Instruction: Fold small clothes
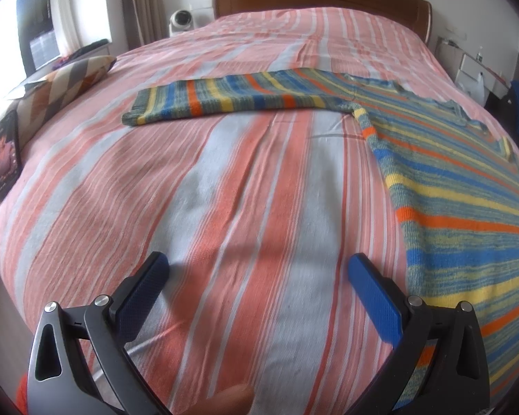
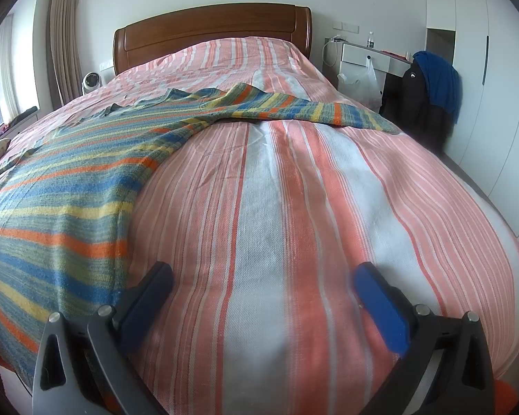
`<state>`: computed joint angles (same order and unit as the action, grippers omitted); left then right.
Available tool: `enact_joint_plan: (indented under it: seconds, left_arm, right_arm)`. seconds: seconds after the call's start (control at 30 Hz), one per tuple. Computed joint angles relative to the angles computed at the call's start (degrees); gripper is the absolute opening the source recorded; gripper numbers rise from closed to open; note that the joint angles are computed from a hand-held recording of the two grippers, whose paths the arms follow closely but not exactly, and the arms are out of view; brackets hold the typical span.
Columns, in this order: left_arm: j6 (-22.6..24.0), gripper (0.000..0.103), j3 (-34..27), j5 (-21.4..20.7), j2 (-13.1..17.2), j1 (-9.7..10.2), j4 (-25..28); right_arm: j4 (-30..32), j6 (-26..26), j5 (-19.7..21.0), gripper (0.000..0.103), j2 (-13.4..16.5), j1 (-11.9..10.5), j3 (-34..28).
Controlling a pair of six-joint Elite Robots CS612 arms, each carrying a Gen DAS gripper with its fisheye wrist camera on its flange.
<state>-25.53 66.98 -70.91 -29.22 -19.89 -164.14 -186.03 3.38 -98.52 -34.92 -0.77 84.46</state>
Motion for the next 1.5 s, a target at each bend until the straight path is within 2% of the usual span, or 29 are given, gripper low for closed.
enact_joint_plan:
  seconds: [0.23,0.33,0.4,0.5,0.6,0.67,0.7,0.8,0.9,1.03,1.17,1.27,1.37,1.4,1.43,1.47,1.5]
  left_arm:
    - [0.0,0.103,-0.1,0.5,0.0,-0.06,0.3]
    - [0.0,0.103,0.0,0.2,-0.1,-0.06,0.4]
    - [-0.1,0.103,0.0,-0.2,-0.1,0.01,0.3]
    - [-0.1,0.103,0.0,-0.2,-0.1,0.00,0.2]
    - [-0.2,0.103,0.1,0.1,-0.1,-0.05,0.1]
    - [-0.3,0.103,0.0,0.0,0.0,-0.04,0.0]
    - [-0.4,0.103,0.1,0.0,0.0,-0.06,0.0]
    - [-0.4,0.103,0.1,0.5,0.0,-0.18,-0.2]
    - [-0.6,0.103,0.1,0.8,0.0,-0.24,-0.3]
    - [-0.6,0.103,0.1,1.0,0.1,-0.29,-0.4]
    - [-0.6,0.103,0.1,1.6,0.1,-0.40,-0.3]
    - [-0.7,0.103,0.1,1.9,0.1,-0.43,-0.3]
    - [-0.9,0.103,0.0,2.1,0.2,-0.47,-0.2]
    - [-0.9,0.103,0.0,2.2,0.2,-0.49,-0.2]
    - [-0.9,0.103,0.0,2.2,0.2,-0.49,-0.1]
    - [-0.9,0.103,0.0,2.2,0.2,-0.49,-0.2]
    - [-0.9,0.103,0.0,2.2,0.2,-0.50,-0.2]
  right_arm:
    - [0.5,0.1,0.0,0.103,-0.1,0.0,-0.1]
    - [5.7,0.3,0.2,0.103,-1.3,0.0,-0.5]
    - [8.9,1.7,4.8,0.102,-3.1,-1.0,0.0]
    - [7.9,6.0,13.5,0.102,-5.0,-3.7,0.7]
    - [9.8,10.0,21.6,0.102,-4.8,-7.3,-2.8]
    - [10.6,15.7,25.3,0.102,-3.2,-9.9,-6.8]
    - [11.2,18.4,25.7,0.101,-2.4,-10.7,-8.6]
    - [16.6,27.2,29.0,0.077,1.7,-13.6,-16.3]
    - [23.0,35.7,36.5,0.069,6.7,-15.9,-23.9]
    - [26.8,36.9,33.8,0.067,9.9,-16.2,-29.2]
    - [29.8,38.4,36.2,0.066,13.3,-16.5,-34.7]
    - [30.2,38.1,36.7,0.047,15.4,-16.5,-38.1]
    - [34.6,35.4,35.4,0.023,16.4,-16.1,-40.7]
    - [35.7,34.0,34.4,0.008,16.2,-15.9,-40.8]
    - [36.7,32.7,33.8,0.003,16.2,-15.8,-41.3]
    - [37.6,30.6,32.6,0.003,15.9,-15.5,-41.4]
    - [37.3,28.4,29.4,0.002,15.0,-14.9,-40.8]
